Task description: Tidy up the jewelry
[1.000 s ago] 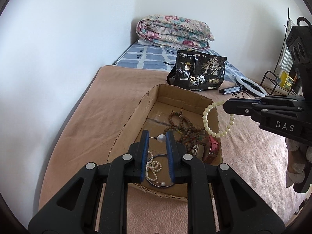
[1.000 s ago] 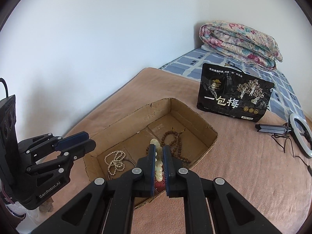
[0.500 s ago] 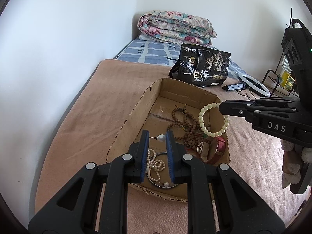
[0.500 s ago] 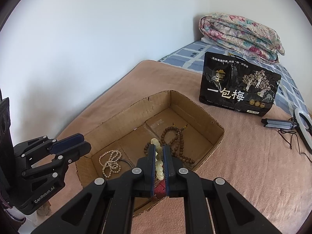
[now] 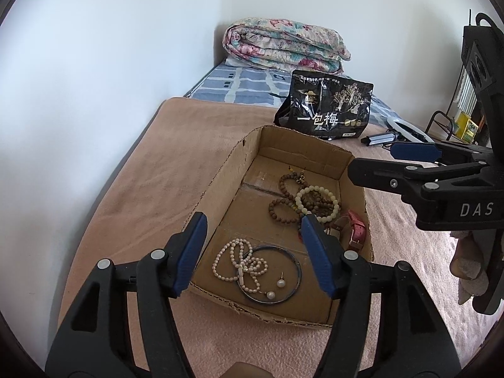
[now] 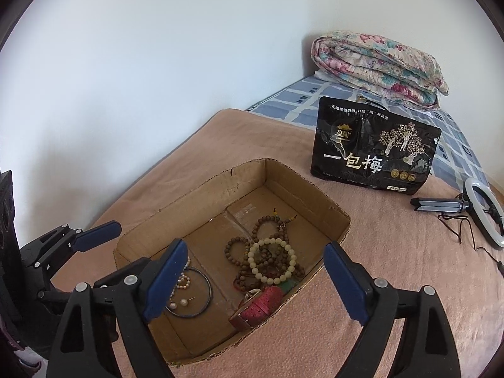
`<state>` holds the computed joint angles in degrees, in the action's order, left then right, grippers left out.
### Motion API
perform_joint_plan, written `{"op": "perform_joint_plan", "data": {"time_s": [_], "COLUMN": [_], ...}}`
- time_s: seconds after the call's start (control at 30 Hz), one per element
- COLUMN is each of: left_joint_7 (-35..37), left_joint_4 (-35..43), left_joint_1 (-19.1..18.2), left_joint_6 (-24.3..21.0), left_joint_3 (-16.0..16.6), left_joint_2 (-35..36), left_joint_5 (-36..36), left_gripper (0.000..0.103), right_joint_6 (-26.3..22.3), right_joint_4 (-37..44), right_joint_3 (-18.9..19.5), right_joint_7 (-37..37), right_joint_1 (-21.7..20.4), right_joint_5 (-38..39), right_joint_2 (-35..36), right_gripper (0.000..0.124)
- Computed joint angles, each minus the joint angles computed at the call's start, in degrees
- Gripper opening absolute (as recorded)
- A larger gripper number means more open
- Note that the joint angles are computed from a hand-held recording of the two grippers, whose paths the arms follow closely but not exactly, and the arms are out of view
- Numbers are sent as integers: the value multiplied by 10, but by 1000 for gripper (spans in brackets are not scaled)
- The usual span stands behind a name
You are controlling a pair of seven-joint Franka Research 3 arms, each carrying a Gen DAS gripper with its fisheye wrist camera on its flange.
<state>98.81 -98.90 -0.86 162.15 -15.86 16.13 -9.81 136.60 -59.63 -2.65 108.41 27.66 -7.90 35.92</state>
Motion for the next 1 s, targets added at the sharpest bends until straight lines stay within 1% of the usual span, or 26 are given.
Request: {"op": "perform_joint_plan", "data": {"time_s": [0.07,0.1,0.2,0.4,0.53,0.73,0.83,0.93,1.0], "left_joint_7": [0,-1,-12,-26,-42,-60,-66,-61,-70], "left_joint_4": [0,-1,-5,-17,-29,-52,-69,-90,-105], "left_joint_1": [1,1,-2,-5,-13,-20,-26,-29,-38], "left_joint_6": [0,1,6,14,20,29,36,46,51], "left_joint_3": [0,0,3,6,13,18,21,22,29], "left_joint_2": [0,0,-4,-17,-29,-57,-77,-99,-114], "left_joint_5": [-1,-2,0,6,22,31,35,24,38], "left_gripper": [64,66,72,72,72,72,72,72,72], "right_joint_6": [6,9,19,27,43,65,77,90,100], "right_joint_4": [-7,-12,-30,-63,-102,-165,-201,-239,-268], "right_joint_3": [-3,-4,-9,-12,-9,-20,-13,-3,2], "right_joint_7": [5,8,20,42,51,83,97,109,121], "right_joint_1": [2,4,8,10,9,22,15,5,-2], "right_joint_5": [-4,-6,-16,-36,-47,-115,-131,-137,-144], "right_joint_2": [-5,-8,-21,-47,-78,-130,-160,-192,-217], "right_gripper": [95,98,102,103,103,103,103,103,103]}}
